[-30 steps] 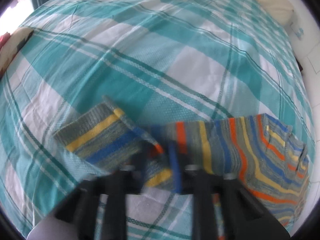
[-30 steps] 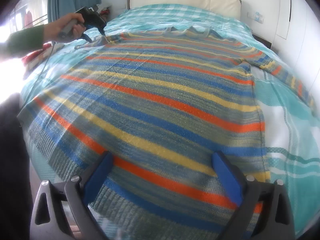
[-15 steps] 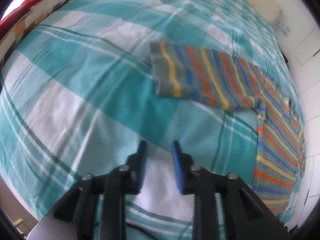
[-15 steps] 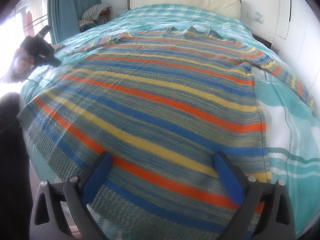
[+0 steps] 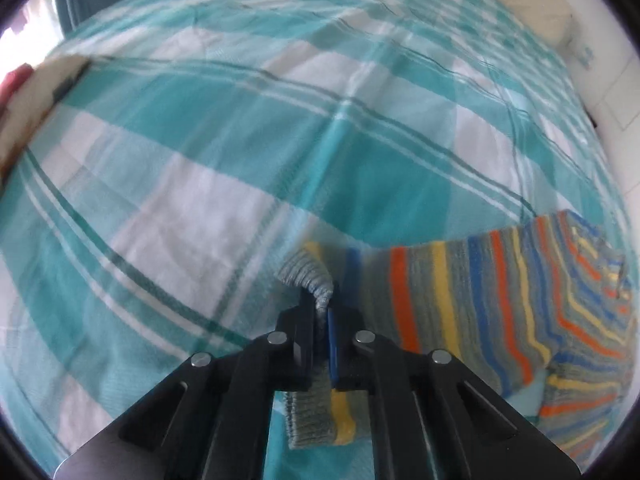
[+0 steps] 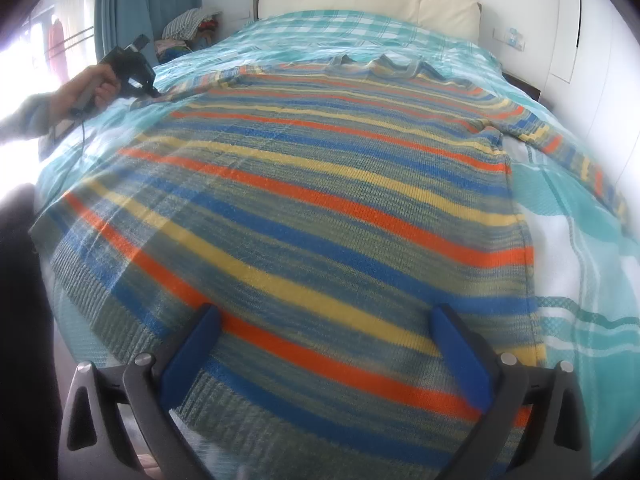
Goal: Fold small clothes
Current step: 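Grasp the other sleeve cuff with the left gripper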
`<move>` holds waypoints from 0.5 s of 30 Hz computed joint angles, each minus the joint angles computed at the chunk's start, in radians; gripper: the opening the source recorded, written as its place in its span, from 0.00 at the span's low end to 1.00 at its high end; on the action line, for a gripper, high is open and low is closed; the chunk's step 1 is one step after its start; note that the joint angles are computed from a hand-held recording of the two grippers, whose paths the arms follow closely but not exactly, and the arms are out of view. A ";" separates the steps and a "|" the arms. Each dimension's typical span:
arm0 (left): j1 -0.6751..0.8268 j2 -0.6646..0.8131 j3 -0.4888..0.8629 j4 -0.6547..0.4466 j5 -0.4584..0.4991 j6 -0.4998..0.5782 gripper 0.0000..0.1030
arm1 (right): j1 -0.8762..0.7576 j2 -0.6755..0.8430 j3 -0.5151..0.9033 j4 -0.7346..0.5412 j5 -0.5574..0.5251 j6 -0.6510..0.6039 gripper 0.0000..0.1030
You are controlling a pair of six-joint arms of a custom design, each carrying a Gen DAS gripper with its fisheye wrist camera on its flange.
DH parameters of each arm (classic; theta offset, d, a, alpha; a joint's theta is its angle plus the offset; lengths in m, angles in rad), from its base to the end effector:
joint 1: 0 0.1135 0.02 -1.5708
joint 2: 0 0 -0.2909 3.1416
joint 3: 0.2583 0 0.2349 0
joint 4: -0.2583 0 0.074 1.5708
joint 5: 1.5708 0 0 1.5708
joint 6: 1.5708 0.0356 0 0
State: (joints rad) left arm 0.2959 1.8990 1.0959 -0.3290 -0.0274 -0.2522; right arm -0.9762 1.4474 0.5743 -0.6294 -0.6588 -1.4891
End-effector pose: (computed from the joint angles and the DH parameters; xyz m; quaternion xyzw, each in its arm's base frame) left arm 0.3452 0.1063 0.1679 -0.2670 0.9387 0.0181 0.2172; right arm 0.1206 -0.1394 0.1648 -0.2505 0.9120 0.0768 0.3157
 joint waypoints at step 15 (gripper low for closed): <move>0.010 -0.045 -0.094 0.085 -0.139 -0.026 0.37 | -0.010 -0.005 -0.008 0.009 -0.009 -0.005 1.00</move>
